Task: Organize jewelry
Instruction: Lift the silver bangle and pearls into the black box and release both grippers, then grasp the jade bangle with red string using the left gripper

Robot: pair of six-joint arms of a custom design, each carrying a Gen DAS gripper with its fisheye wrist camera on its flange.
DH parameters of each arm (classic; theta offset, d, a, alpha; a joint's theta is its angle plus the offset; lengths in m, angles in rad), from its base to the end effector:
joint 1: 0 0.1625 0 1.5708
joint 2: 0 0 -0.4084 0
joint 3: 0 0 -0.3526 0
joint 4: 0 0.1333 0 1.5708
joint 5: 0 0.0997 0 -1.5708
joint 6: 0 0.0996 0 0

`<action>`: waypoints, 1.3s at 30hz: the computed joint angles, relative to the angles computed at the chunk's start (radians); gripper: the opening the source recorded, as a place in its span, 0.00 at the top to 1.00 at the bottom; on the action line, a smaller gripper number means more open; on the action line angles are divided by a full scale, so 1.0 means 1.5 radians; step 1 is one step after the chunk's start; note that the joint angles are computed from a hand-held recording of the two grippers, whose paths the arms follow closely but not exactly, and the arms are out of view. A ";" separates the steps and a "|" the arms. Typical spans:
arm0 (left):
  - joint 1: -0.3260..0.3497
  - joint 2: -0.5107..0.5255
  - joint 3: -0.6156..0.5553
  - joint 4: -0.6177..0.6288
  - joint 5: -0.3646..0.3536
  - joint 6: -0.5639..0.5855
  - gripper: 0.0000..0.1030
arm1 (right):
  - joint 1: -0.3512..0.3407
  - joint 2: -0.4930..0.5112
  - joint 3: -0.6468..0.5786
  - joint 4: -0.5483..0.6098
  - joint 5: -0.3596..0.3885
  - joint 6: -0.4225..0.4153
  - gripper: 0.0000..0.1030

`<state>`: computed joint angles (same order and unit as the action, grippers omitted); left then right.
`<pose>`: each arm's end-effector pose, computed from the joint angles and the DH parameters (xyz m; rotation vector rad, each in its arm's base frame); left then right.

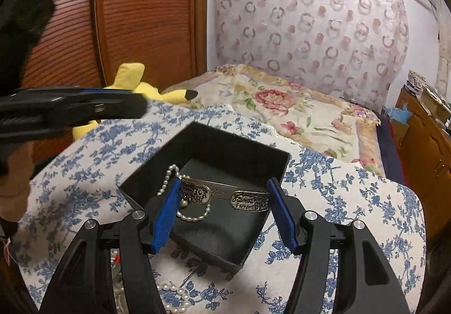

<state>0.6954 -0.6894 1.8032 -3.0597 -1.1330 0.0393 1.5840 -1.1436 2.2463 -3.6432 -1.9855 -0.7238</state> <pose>-0.3456 -0.5170 0.0584 1.1306 2.5650 -0.7387 0.0992 -0.4586 0.2502 0.5818 -2.2035 0.9529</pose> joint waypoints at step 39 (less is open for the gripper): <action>-0.016 -0.067 0.225 -0.065 -0.015 -0.017 0.21 | -0.012 -0.082 0.164 -0.076 0.000 0.065 0.26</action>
